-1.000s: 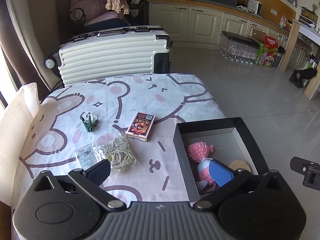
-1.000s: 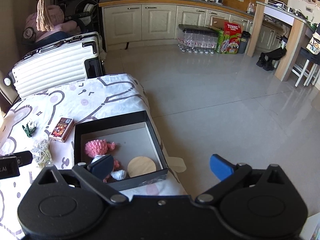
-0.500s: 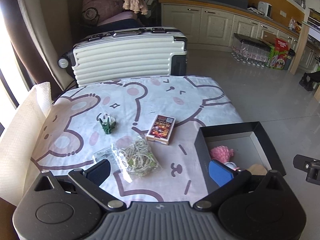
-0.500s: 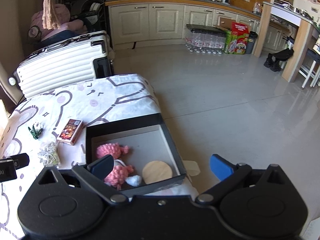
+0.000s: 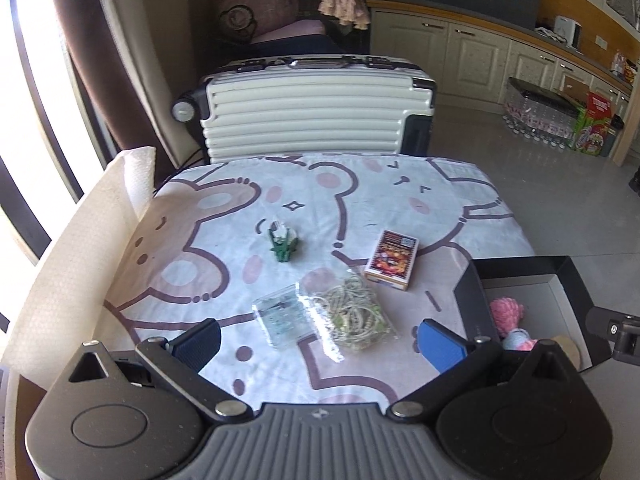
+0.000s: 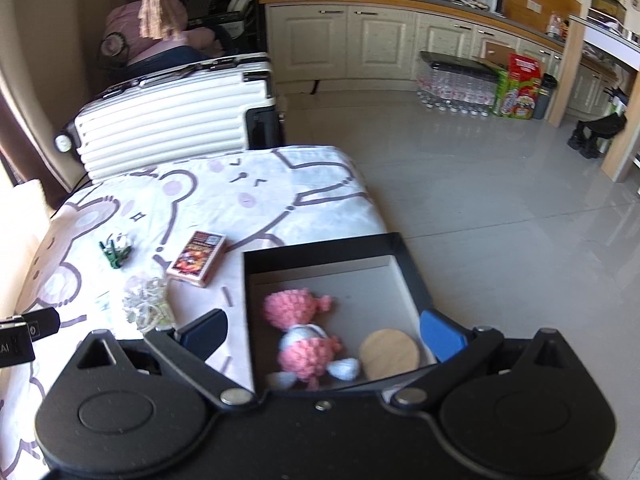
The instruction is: Organize objects
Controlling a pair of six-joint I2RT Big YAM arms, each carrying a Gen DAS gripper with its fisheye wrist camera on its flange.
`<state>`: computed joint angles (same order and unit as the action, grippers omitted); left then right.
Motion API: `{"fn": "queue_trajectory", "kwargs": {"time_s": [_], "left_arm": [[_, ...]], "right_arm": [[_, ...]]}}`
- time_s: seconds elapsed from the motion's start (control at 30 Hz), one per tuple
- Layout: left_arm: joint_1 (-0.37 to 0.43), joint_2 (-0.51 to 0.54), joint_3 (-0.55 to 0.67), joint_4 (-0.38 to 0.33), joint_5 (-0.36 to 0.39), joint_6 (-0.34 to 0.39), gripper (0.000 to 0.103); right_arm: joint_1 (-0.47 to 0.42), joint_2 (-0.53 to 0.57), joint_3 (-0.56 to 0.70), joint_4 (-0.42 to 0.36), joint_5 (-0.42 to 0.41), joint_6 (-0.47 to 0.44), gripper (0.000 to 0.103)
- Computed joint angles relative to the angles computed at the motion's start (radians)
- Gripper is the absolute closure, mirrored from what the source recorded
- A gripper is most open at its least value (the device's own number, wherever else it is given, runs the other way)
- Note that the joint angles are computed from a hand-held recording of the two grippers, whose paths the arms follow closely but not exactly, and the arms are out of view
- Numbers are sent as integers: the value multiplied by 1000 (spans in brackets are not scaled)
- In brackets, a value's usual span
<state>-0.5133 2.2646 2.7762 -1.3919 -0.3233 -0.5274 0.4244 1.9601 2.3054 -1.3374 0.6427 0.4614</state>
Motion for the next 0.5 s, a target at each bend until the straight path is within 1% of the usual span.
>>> {"fn": "queue_trajectory", "kwargs": {"time_s": [0.1, 0.27, 0.5], "left_arm": [[13, -69, -129, 54, -6, -5, 0], [35, -152, -284, 116, -14, -14, 0], [61, -222, -409, 157, -23, -41, 0]], "right_arm": [[12, 33, 44, -8, -10, -8, 0], [31, 85, 116, -22, -28, -24, 0], [56, 162, 225, -47, -43, -56, 0]]}}
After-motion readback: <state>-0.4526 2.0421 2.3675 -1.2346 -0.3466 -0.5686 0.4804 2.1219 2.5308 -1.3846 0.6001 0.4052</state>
